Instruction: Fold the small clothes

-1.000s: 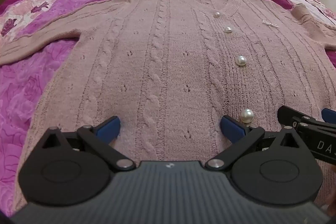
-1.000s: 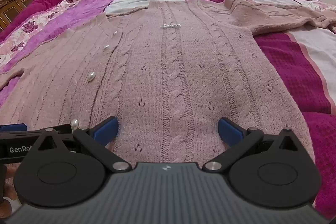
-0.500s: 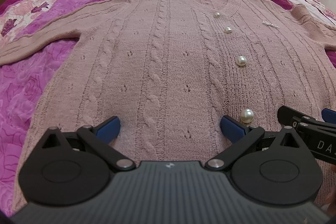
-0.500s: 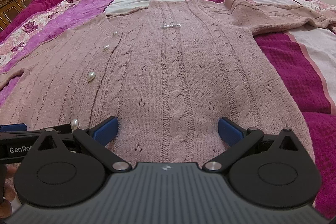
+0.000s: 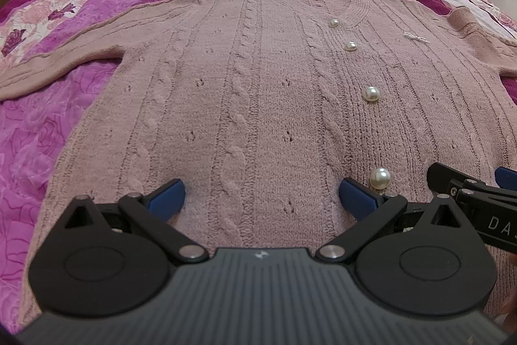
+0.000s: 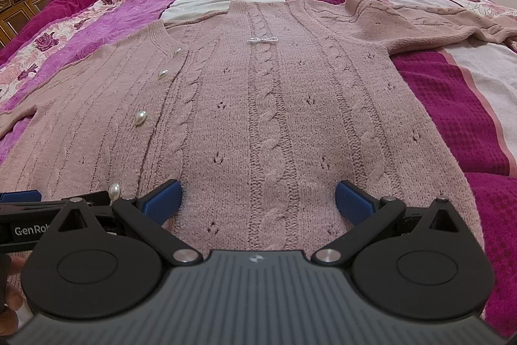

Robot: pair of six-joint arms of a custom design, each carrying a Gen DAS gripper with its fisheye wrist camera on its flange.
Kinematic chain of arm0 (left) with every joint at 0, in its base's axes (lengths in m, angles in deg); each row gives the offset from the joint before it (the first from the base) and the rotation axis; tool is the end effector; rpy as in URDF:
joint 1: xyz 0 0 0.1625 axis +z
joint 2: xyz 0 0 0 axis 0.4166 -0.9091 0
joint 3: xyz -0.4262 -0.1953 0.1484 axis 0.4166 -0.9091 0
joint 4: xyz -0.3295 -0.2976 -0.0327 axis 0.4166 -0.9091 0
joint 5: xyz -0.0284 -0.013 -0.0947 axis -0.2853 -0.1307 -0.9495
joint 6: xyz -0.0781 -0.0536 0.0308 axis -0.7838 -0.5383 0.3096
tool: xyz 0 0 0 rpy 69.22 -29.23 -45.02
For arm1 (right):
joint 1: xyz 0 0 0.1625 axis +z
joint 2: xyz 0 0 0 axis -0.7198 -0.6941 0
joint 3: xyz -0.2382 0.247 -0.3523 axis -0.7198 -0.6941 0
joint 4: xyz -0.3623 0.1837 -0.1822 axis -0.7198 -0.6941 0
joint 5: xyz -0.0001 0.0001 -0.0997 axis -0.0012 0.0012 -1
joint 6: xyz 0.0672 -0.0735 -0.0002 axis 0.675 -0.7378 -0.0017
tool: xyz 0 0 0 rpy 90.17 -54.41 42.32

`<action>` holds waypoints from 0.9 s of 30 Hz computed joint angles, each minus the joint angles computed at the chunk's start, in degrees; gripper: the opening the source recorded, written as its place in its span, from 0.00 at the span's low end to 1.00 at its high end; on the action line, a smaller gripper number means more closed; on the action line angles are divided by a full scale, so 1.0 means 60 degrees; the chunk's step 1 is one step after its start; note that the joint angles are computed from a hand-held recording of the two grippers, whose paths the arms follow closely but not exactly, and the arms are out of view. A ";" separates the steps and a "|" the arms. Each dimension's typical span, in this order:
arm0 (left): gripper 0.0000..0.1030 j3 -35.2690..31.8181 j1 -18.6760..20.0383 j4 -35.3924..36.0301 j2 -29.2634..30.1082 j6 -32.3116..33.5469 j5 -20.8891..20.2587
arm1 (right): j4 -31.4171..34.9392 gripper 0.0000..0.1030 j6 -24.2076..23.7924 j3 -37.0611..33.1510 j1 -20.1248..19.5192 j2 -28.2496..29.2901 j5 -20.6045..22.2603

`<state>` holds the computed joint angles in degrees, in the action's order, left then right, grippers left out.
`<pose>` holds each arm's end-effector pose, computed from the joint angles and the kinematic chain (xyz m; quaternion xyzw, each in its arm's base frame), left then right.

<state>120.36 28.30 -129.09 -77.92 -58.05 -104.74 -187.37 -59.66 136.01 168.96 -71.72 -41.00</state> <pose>-0.0324 -0.4147 0.3284 0.0241 0.8347 -0.3682 0.4087 0.3685 -0.4405 -0.0567 0.2037 -0.8840 0.3384 0.2502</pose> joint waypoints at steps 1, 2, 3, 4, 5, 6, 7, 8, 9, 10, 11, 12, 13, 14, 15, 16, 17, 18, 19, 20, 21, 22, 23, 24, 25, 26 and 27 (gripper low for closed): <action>1.00 0.0000 0.0000 0.0000 0.0000 0.0000 0.0000 | 0.0000 1.00 0.0000 0.0000 0.0000 0.0000 0.0000; 1.00 0.0000 0.0000 0.0000 0.0000 0.0000 0.0000 | 0.0000 1.00 0.0000 0.0000 0.0000 0.0000 0.0000; 1.00 0.0000 0.0000 0.0000 0.0000 0.0000 0.0000 | 0.0000 1.00 0.0000 0.0000 0.0000 0.0000 0.0000; 1.00 0.0000 0.0000 0.0000 0.0000 0.0000 0.0000 | 0.0000 1.00 0.0000 0.0000 0.0000 0.0000 0.0000; 1.00 0.0000 0.0000 0.0000 0.0000 0.0000 0.0000 | 0.0000 1.00 0.0000 0.0000 0.0000 0.0000 0.0000; 1.00 0.0000 0.0000 0.0000 0.0000 0.0000 0.0000 | 0.0000 1.00 0.0000 0.0000 0.0000 0.0000 0.0000; 1.00 0.0000 0.0000 0.0000 0.0000 0.0000 0.0000 | 0.0001 1.00 -0.0002 -0.0002 0.0000 -0.0001 -0.0001; 1.00 0.0000 0.0000 0.0000 0.0000 0.0000 0.0000 | 0.0001 1.00 -0.0004 -0.0002 -0.0001 -0.0002 -0.0001; 1.00 0.0000 0.0000 0.0000 0.0000 0.0000 0.0000 | 0.0002 1.00 -0.0002 -0.0004 0.0001 0.0001 -0.0002; 1.00 0.0000 0.0000 0.0000 0.0000 0.0000 0.0000 | 0.0002 1.00 -0.0002 -0.0004 0.0001 0.0001 -0.0002; 1.00 0.0000 0.0000 0.0000 0.0000 0.0000 0.0000 | 0.0003 1.00 -0.0005 -0.0004 -0.0001 -0.0003 -0.0002; 1.00 0.0000 0.0000 0.0000 0.0000 0.0000 0.0000 | 0.0003 1.00 -0.0003 -0.0007 0.0002 0.0001 -0.0003; 1.00 0.0003 -0.0002 -0.0005 0.0000 0.0002 0.0003 | 0.0003 1.00 -0.0004 -0.0006 0.0000 0.0000 -0.0002; 1.00 0.0005 -0.0001 -0.0015 0.0003 0.0007 0.0004 | 0.0004 1.00 -0.0006 -0.0006 -0.0002 -0.0002 0.0000; 1.00 0.0005 -0.0001 -0.0015 0.0003 0.0007 0.0004 | 0.0003 1.00 -0.0004 -0.0008 0.0001 0.0002 -0.0002; 1.00 0.0005 -0.0001 -0.0015 0.0003 0.0007 0.0004 | 0.0003 1.00 -0.0004 -0.0008 0.0001 0.0002 -0.0002; 1.00 0.0005 -0.0001 -0.0015 0.0003 0.0007 0.0004 | 0.0002 1.00 -0.0003 -0.0008 0.0002 0.0003 -0.0003; 1.00 0.0006 -0.0001 -0.0022 0.0008 0.0010 0.0006 | 0.0001 1.00 -0.0003 -0.0009 0.0004 0.0005 -0.0005; 1.00 0.0006 -0.0001 -0.0022 0.0008 0.0010 0.0006 | 0.0001 1.00 -0.0003 -0.0009 0.0004 0.0005 -0.0005; 1.00 0.0006 -0.0001 -0.0022 0.0008 0.0010 0.0006 | 0.0001 1.00 -0.0006 -0.0007 0.0003 0.0003 -0.0005; 1.00 0.0008 0.0002 -0.0030 0.0009 0.0012 0.0004 | -0.0001 1.00 -0.0002 -0.0008 0.0006 0.0007 -0.0006; 1.00 0.0008 0.0002 -0.0030 0.0009 0.0012 0.0004 | -0.0001 1.00 -0.0002 -0.0008 0.0006 0.0007 -0.0006; 1.00 0.0009 0.0002 -0.0021 0.0005 0.0007 0.0001 | -0.0002 1.00 -0.0002 -0.0008 0.0008 0.0009 -0.0009; 1.00 0.0010 0.0002 -0.0038 0.0013 0.0015 0.0005 | -0.0002 1.00 -0.0002 -0.0008 0.0008 0.0009 -0.0009; 1.00 0.0010 0.0002 -0.0038 0.0013 0.0015 0.0005 | -0.0002 1.00 -0.0003 -0.0005 0.0005 0.0004 -0.0007; 1.00 0.0009 0.0044 -0.0208 0.0094 0.0102 -0.0001 | -0.0002 1.00 -0.0002 -0.0007 0.0007 0.0007 -0.0008; 1.00 0.0006 0.0048 -0.0214 0.0098 0.0111 -0.0003 | -0.0003 1.00 -0.0001 -0.0009 0.0008 0.0010 -0.0009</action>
<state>120.40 28.59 -130.38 -77.34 -57.38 -104.76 -187.38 -59.67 135.95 169.01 -71.66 -41.06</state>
